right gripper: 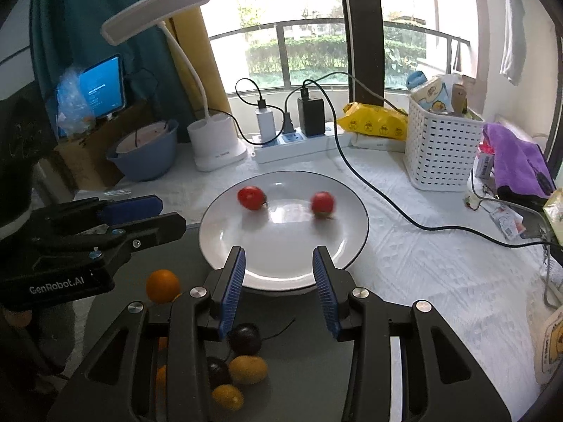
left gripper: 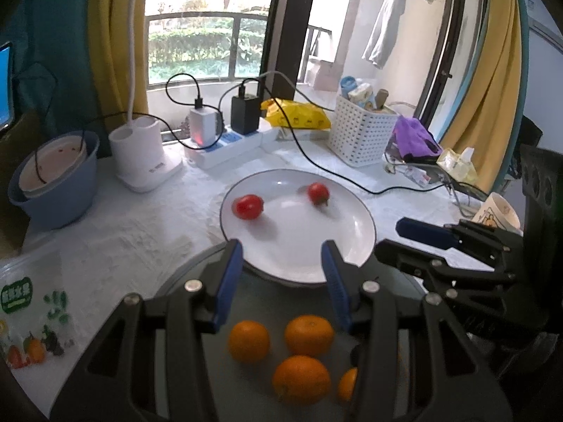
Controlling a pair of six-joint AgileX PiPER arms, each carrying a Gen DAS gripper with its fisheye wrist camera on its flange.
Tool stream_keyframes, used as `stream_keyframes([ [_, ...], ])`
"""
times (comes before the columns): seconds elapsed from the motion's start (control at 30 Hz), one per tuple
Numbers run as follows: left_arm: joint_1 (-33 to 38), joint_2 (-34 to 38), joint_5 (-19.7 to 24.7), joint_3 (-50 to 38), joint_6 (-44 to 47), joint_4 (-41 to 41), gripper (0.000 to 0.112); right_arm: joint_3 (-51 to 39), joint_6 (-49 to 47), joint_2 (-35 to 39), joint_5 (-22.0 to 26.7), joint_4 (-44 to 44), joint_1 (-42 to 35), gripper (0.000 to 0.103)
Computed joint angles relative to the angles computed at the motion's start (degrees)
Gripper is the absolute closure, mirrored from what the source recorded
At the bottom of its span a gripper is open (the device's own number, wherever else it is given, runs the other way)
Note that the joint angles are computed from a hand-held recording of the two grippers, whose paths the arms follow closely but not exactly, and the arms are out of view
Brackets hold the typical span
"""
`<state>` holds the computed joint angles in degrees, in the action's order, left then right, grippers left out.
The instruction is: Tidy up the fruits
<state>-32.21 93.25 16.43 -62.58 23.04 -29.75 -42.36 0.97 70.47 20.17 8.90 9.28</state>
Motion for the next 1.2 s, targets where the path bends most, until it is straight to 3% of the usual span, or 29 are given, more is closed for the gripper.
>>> stream_keyframes([
  [0.57, -1.9, -9.8, -3.3, 11.6, 0.3, -1.2, 0.064, 5.9, 22.4, -9.6, 3.5, -18.2, 7.8, 0.061],
  [1.2, -6.6, -15.0, -7.1, 21.3, -9.6, 5.7, 0.064, 13.1, 40.0, -15.6, 7.2, -29.8, 17.9, 0.061],
])
